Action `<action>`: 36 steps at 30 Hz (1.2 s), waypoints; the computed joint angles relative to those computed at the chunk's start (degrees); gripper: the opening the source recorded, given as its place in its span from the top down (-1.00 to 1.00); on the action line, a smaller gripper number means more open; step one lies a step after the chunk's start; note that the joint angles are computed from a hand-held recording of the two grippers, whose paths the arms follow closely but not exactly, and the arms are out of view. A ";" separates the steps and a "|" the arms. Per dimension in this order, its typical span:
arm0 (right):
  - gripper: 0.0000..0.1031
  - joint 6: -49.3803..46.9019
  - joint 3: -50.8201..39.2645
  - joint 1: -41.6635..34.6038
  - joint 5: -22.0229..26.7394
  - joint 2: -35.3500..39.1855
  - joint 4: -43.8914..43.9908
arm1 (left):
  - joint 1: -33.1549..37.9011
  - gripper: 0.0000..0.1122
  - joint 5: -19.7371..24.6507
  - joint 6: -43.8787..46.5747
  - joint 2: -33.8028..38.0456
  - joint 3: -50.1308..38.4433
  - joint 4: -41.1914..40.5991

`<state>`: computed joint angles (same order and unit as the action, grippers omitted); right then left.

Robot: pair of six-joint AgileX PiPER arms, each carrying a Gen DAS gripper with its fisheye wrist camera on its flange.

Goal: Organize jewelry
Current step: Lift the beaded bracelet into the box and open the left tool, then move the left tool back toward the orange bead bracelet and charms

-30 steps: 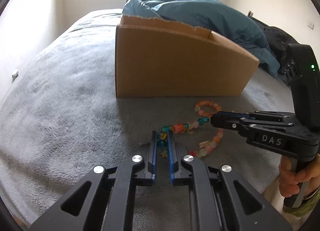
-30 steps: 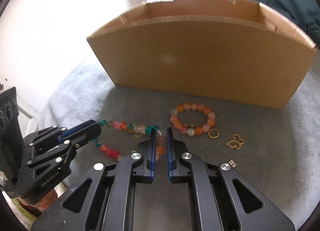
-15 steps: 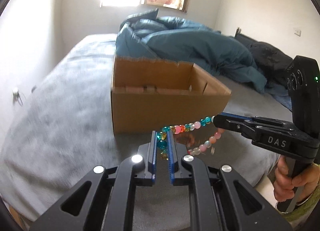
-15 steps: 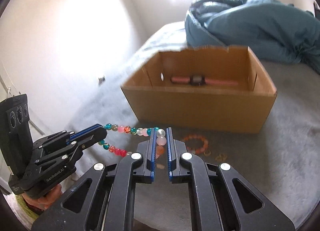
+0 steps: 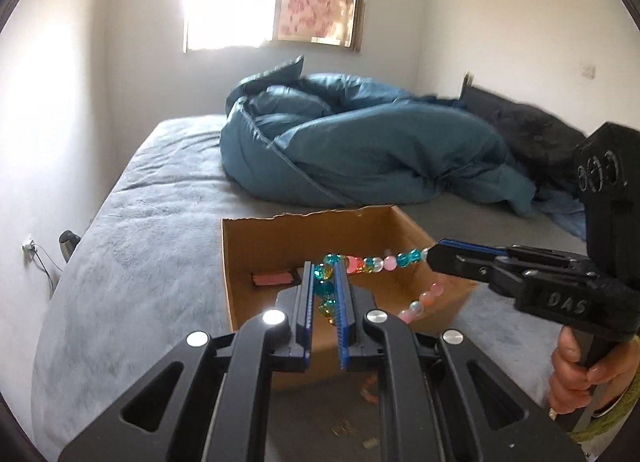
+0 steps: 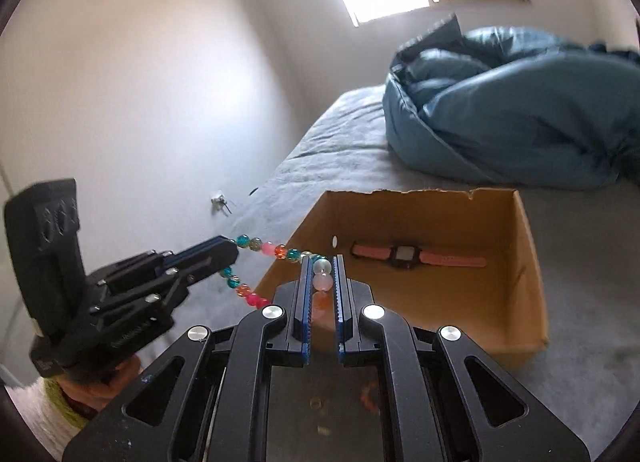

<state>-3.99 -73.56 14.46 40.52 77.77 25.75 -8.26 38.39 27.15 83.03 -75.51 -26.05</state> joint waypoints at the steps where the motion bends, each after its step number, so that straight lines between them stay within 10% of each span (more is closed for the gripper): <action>1: 0.85 -1.40 -1.74 -1.39 0.91 2.62 1.90 | -0.32 0.84 0.75 -1.32 2.56 -2.61 1.63; 18: 0.84 2.07 -30.04 -4.18 24.19 36.64 3.82 | -5.74 0.83 13.65 -10.99 29.30 -25.77 27.31; 36: 0.53 -2.37 -19.28 -10.06 19.28 24.68 8.17 | -1.47 0.73 10.41 -7.85 17.84 -17.78 17.27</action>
